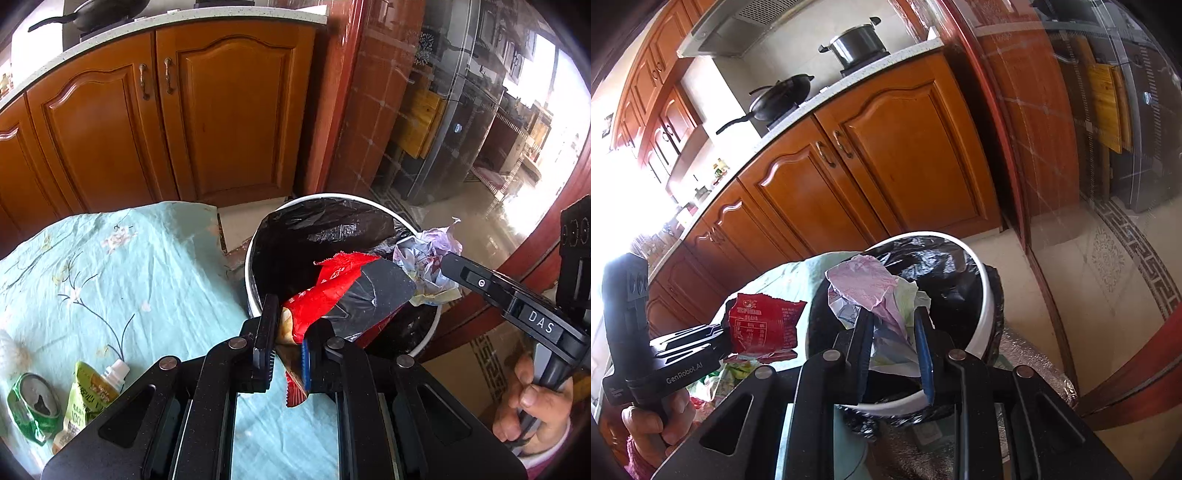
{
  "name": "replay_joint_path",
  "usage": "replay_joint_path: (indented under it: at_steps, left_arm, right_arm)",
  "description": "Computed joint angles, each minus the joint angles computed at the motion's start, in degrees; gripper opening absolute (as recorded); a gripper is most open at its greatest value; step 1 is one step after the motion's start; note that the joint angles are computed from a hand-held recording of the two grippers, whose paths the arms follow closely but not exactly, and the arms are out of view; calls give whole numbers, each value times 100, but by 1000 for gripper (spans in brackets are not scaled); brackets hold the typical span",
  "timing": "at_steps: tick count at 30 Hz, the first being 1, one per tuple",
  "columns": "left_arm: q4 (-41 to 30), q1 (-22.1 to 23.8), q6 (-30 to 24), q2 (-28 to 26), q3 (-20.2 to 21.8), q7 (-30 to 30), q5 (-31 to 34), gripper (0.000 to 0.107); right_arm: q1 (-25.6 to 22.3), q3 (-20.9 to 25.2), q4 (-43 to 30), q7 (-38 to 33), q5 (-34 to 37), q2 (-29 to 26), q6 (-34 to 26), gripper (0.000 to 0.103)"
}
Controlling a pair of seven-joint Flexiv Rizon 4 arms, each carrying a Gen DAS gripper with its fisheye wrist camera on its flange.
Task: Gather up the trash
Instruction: 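Carry both items to the bin and open both tools to release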
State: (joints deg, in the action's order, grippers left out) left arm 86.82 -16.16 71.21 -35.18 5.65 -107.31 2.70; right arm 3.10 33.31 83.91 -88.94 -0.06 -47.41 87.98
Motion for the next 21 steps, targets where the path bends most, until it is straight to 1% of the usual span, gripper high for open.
replay_joint_path:
  at_steps: [6, 12, 13, 15, 16, 17, 21]
  left_arm:
    - [-389, 21, -400, -275, -63, 57, -55, 9]
    - [-679, 41, -729, -439, -89, 75, -83, 11]
    - [-707, 54, -768, -453, -105, 89, -89, 14]
    - [-731, 54, -797, -464, -104, 77, -77, 26]
    - [-738, 41, -763, -471, -89, 48, -56, 36]
    - [-727, 30, -708, -469, -75, 24, -29, 41]
    - [-695, 5, -653, -436, -34, -53, 35, 43]
  right_arm:
    - [133, -202, -293, -23, -9, -94, -392, 23]
    - [425, -583, -510, -90, 100, -67, -788, 24]
    - [469, -640, -552, -108, 121, -69, -851, 26]
    - [512, -670, -650, -176, 191, -84, -989, 27]
    - [544, -704, -697, -193, 234, -91, -1040, 29]
    - [571, -742, -708, -217, 281, -82, -1046, 29]
    - [589, -759, -729, -332, 479, -66, -1032, 32]
